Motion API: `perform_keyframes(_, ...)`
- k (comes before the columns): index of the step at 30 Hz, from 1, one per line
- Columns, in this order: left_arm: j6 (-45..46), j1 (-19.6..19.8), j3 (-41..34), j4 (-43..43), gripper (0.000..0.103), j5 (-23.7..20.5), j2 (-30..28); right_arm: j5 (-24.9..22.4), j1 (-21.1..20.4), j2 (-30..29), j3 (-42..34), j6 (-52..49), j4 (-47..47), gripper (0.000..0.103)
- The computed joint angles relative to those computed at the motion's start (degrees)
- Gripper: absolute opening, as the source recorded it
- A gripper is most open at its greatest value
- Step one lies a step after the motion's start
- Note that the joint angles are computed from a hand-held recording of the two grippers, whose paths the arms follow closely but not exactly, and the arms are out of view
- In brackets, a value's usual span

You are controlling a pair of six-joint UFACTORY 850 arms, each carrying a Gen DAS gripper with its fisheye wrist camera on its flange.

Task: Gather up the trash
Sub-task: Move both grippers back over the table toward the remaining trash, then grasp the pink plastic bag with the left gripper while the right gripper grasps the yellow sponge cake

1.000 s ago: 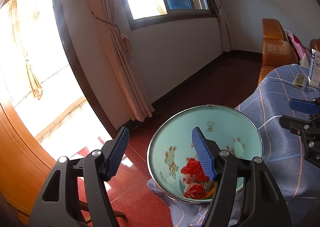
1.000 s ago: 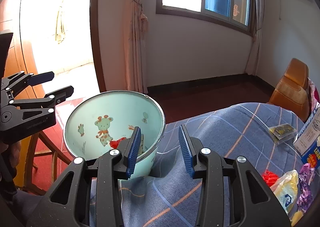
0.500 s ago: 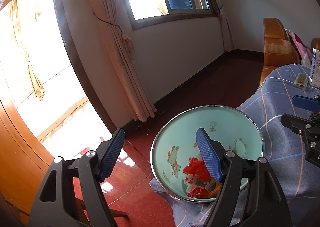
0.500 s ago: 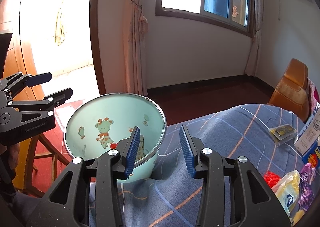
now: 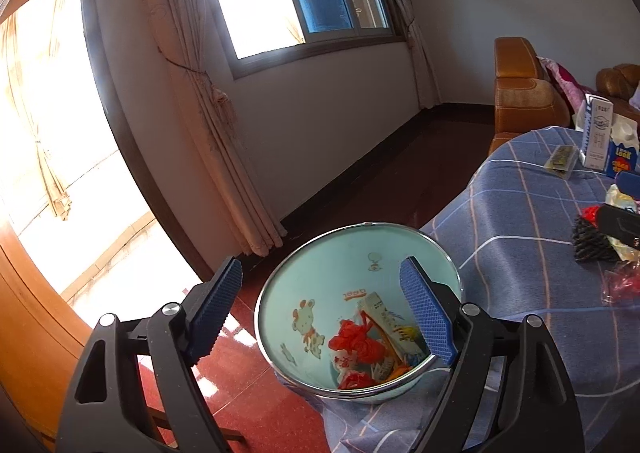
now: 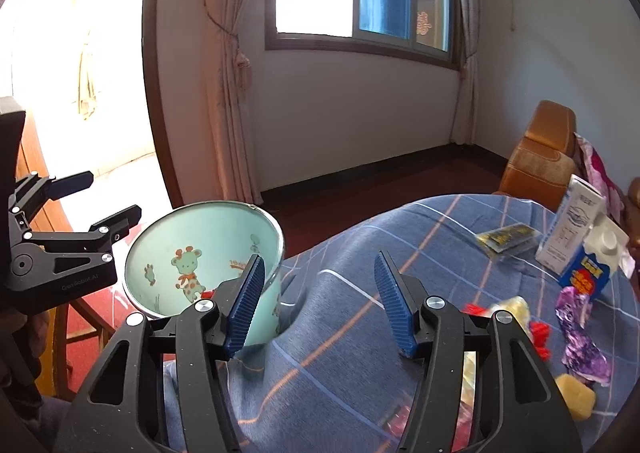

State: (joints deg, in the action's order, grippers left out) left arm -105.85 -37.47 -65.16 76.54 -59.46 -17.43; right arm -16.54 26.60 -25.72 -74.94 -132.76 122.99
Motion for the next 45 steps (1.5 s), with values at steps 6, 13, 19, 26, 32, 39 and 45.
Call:
perform_keyframes(6,3.79,-3.03,-5.63,1.02,0.082,2.02,-4.65,0.42,-8.29,8.48,11.60,-11.94,19.84,0.059)
perform_keyframes(13,9.64,-6.68,-14.21,1.50,0.082,5.61,-11.48,0.31,-18.83,12.14,20.22,-11.68,26.20,0.059)
perform_keyframes(19,13.68,-9.17,-19.41,3.12,0.082,9.36,-15.22,-1.16,-21.59,13.55,24.73,-16.22,32.08,0.060)
perform_keyframes(26,24.08,-8.01,-28.01,-4.42,0.057,16.59,-21.28,-2.26,-23.21,14.45,26.38,-15.98,33.91,0.063)
perform_keyframes(32,26.14,-6.88,-24.81,-9.74,0.013,22.87,-18.89,-3.14,-22.93,14.80,26.70,-15.91,34.15,0.070)
perform_keyframes(39,11.09,-6.58,-17.26,-0.35,0.011,21.89,-11.60,-1.87,-21.41,14.13,25.32,-15.80,34.50,0.070)
perform_keyframes(45,3.75,-6.28,-13.66,4.68,0.011,16.88,-8.88,3.74,-19.00,10.44,18.08,-15.94,34.43,0.058)
